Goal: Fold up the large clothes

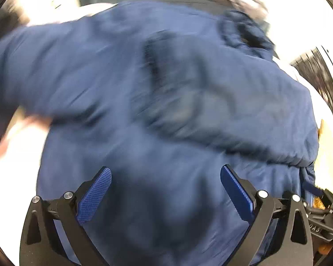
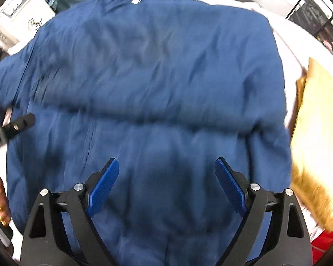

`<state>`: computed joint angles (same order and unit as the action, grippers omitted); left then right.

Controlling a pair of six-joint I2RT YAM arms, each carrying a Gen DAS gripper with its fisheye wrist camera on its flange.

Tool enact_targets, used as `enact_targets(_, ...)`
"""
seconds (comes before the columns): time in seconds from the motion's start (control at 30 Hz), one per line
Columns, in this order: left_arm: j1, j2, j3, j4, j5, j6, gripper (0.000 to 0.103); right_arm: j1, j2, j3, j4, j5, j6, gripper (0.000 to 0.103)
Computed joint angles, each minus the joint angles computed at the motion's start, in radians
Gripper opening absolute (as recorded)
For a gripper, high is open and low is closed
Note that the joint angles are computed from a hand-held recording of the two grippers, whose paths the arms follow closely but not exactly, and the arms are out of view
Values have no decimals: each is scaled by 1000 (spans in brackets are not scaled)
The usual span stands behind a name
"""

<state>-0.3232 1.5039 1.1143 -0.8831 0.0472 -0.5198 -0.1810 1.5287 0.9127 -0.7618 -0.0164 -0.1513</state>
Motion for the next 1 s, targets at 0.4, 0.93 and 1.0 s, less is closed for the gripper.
enact_targets(0.4,940,-471,-372,-103,213,347,96,143,-248,-164,-111,12,34,87)
enact_targets(0.93,1340,27,-88,187,422,419,97,188,-534,-172,-348,99,94,87)
enact_targets(1.0,1336,51,-87,233,438,401,96,161,-564,-177,-377,110,87,87)
